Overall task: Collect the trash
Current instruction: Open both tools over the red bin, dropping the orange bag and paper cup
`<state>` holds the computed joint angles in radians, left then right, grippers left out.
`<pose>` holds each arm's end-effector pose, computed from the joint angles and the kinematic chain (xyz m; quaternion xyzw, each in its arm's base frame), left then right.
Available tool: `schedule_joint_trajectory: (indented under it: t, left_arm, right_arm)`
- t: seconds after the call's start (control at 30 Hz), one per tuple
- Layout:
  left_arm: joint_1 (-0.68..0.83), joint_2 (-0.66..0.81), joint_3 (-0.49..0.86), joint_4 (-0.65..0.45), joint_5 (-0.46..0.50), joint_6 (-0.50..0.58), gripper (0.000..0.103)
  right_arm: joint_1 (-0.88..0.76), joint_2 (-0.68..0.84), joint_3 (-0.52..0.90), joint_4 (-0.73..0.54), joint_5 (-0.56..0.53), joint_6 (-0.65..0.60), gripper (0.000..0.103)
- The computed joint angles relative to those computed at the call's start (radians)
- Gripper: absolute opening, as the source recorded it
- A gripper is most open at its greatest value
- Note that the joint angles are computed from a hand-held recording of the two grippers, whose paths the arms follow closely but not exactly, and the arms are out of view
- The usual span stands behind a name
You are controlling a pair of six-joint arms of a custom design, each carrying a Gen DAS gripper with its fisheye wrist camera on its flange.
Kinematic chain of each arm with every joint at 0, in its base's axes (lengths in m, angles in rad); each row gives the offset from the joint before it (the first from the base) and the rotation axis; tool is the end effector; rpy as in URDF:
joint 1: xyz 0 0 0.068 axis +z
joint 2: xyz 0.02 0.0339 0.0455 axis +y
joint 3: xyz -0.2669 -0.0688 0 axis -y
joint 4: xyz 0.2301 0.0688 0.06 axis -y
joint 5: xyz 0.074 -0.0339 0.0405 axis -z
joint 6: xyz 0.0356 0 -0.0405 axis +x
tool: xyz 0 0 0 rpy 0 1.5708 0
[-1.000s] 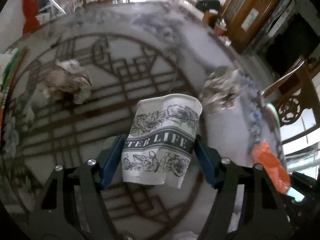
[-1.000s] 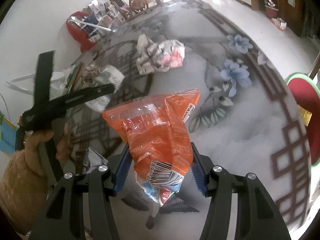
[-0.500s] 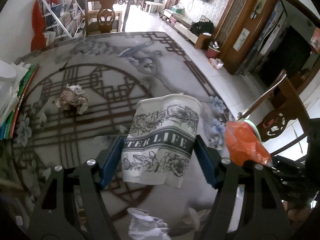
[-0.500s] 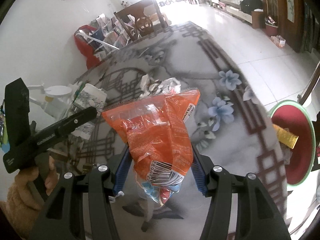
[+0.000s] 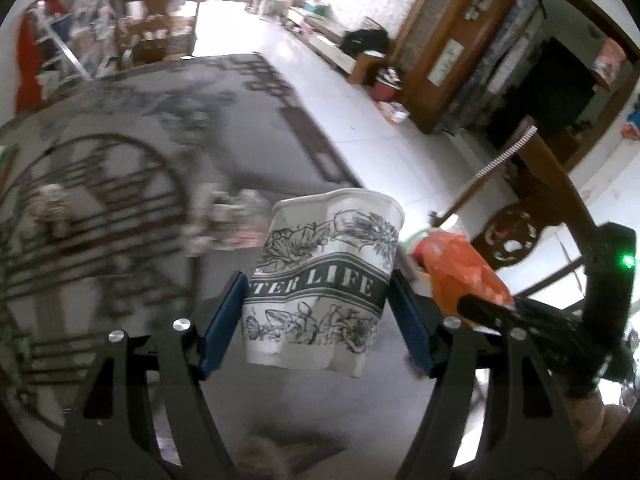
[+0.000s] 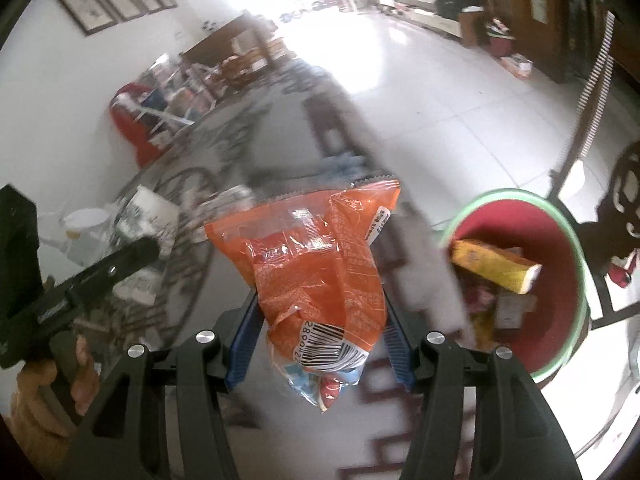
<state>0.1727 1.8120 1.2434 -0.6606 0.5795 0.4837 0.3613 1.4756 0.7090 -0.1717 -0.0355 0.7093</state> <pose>0.3429 0.0400 0.2015 0.1942 0.9255 -0.2140 0.2449 0.2491 0.0955 0.1744 0.1591 0.9369 0.1731 0.2588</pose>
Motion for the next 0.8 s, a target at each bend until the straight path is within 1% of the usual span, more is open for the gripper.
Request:
schedule_joint_trajectory:
  t: [0.13,0.27,0.5,0.57,0.6,0.63,0.67,0.7,0.73,0.8]
  left_arm:
    - [-0.134,-0.017,-0.053,0.044,-0.014,-0.071,0.069]
    - [-0.267,0.007,-0.075,0.094,-0.045,-0.137,0.069]
    - [-0.452,0.083,-0.045,0.129,-0.088,-0.230,0.069]
    - [-0.499,0.100,-0.033,0.140,-0.102,-0.242,0.069]
    - [-0.519,0.108,-0.028,0.143,-0.108,-0.247,0.071]
    - [-0.528,0.113,-0.024,0.141,-0.108,-0.246,0.076]
    - [-0.536,0.115,-0.024,0.146,-0.110,-0.251,0.080]
    - [-0.540,0.113,-0.027,0.153,-0.111,-0.256,0.083]
    - [-0.542,0.112,-0.028,0.157,-0.109,-0.261,0.084]
    - [-0.539,0.114,-0.023,0.148,-0.106,-0.260,0.084]
  right_arm:
    - [-0.149,-0.068,-0.082,-0.001,-0.056,-0.065,0.054]
    - [-0.318,-0.127,-0.146,-0.016,-0.122,-0.145,0.054]
    - [-0.545,-0.156,-0.200,-0.025,-0.225,-0.250,0.054]
    - [-0.582,-0.152,-0.202,-0.021,-0.246,-0.261,0.056]
    - [-0.596,-0.150,-0.202,-0.021,-0.251,-0.268,0.056]
    - [-0.602,-0.143,-0.198,-0.015,-0.250,-0.266,0.059]
    - [-0.614,-0.140,-0.196,-0.014,-0.250,-0.264,0.072]
    - [-0.626,-0.142,-0.199,-0.009,-0.254,-0.258,0.077]
    - [-0.636,-0.151,-0.206,-0.004,-0.254,-0.255,0.081]
    - [-0.652,-0.152,-0.204,-0.011,-0.254,-0.267,0.080]
